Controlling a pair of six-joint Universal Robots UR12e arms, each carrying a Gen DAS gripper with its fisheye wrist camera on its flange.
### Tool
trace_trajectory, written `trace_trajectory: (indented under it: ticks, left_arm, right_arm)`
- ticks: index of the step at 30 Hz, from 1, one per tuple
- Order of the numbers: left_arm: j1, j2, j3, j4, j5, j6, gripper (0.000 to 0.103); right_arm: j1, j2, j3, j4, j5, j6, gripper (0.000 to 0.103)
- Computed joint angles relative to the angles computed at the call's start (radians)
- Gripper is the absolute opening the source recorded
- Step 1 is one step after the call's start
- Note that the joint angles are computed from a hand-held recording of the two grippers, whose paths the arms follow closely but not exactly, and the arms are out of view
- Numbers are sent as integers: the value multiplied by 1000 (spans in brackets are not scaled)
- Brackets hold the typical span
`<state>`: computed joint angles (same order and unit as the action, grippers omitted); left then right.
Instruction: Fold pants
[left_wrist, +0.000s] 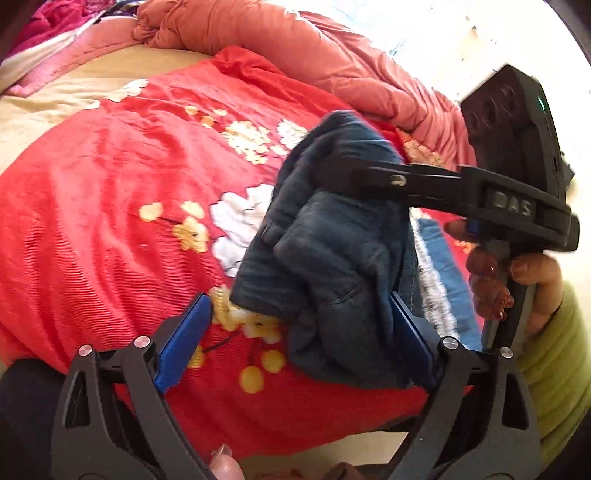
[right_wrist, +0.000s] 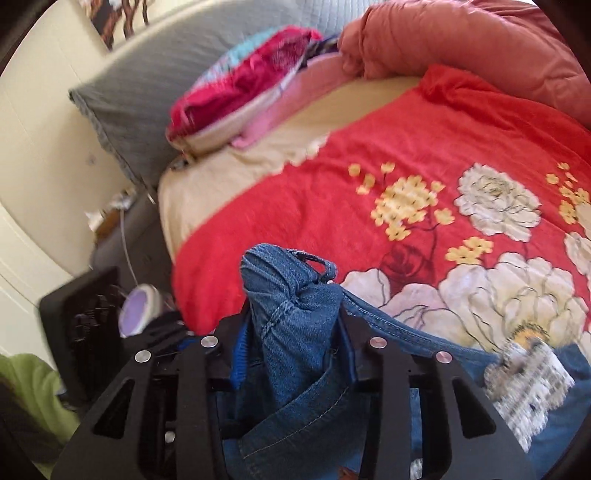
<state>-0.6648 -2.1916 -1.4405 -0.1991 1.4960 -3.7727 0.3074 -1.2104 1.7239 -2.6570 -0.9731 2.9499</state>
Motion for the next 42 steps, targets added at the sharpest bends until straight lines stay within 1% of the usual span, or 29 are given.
trace_trajectory:
  ticks: [1,2,6,7,8,9,11,13,16,18,20,21,22,24,25,26,27,28,29,32,33,35,37,39,41,42]
  left_arm:
    - [3,-3,3,8,-21,-16,86]
    - [7,-7,7,23,-58,-38,86]
    - [29,-45,44,79,-243,-170,85]
    - [28,-56,62,83,-265,-184,84]
    - [24,-61,78,75,-267,-171,77]
    - [20,-65,89,67,-265,-158,67]
    - [9,-76,124,56,-267,-133,59]
    - [0,-84,152,43,-263,-121,59]
    - [-20,-100,208,-13,-237,-70,59]
    - [-34,-111,243,-44,-204,-38,59]
    - [-51,-123,272,-62,-161,-14,59]
    - [-56,-129,287,-72,-143,-5,59]
    - [-64,-134,297,-78,-120,6,59]
    - [-74,-145,315,-92,-101,19,59]
    - [-74,-152,327,-98,-102,23,59]
    - [-76,-147,315,-90,-102,28,59]
    - [-78,-151,321,-93,-103,37,59]
    - [-81,-157,330,-97,-108,45,59]
    - [-84,-163,338,-97,-114,54,59]
    - [-90,-184,373,-112,-141,88,59]
    - [-93,-193,388,-126,-161,105,59]
    - [-100,-204,407,-153,-173,127,59]
    - [-107,-213,419,-182,-182,149,59]
    - [-114,-216,423,-204,-178,171,59]
    - [-118,-216,421,-218,-171,192,59]
    - [-120,-215,419,-224,-165,203,60]
  right_arm:
    - [-11,-11,15,-23,21,10,37]
    - [-19,-20,27,-42,36,18,37]
    - [-52,-50,68,-105,75,43,37]
    - [-59,-57,76,-114,77,47,37]
    - [-69,-68,90,-134,80,55,37]
    - [-75,-73,99,-147,84,61,37]
    - [-91,-84,118,-173,92,69,37]
    - [-111,-96,138,-204,106,83,37]
    - [-136,-109,163,-246,109,110,37]
    - [-158,-116,182,-272,125,134,37]
    - [-176,-122,200,-299,130,146,39]
    - [-180,-125,208,-309,128,145,40]
    - [-188,-129,221,-329,121,150,43]
    - [-198,-137,239,-352,107,159,46]
    - [-206,-139,250,-368,110,172,51]
    - [-217,-143,267,-398,104,198,55]
    - [-224,-145,278,-417,99,211,56]
    - [-231,-147,287,-434,99,224,60]
    - [-245,-152,305,-464,97,248,62]
    - [-264,-168,341,-514,47,285,66]
    - [-272,-174,356,-539,38,300,67]
    - [-283,-183,384,-582,7,334,70]
    - [-287,-191,401,-596,-22,343,71]
    - [-284,-203,415,-581,-52,333,71]
    - [-274,-212,420,-563,-65,309,71]
    - [-272,-213,420,-562,-56,300,71]
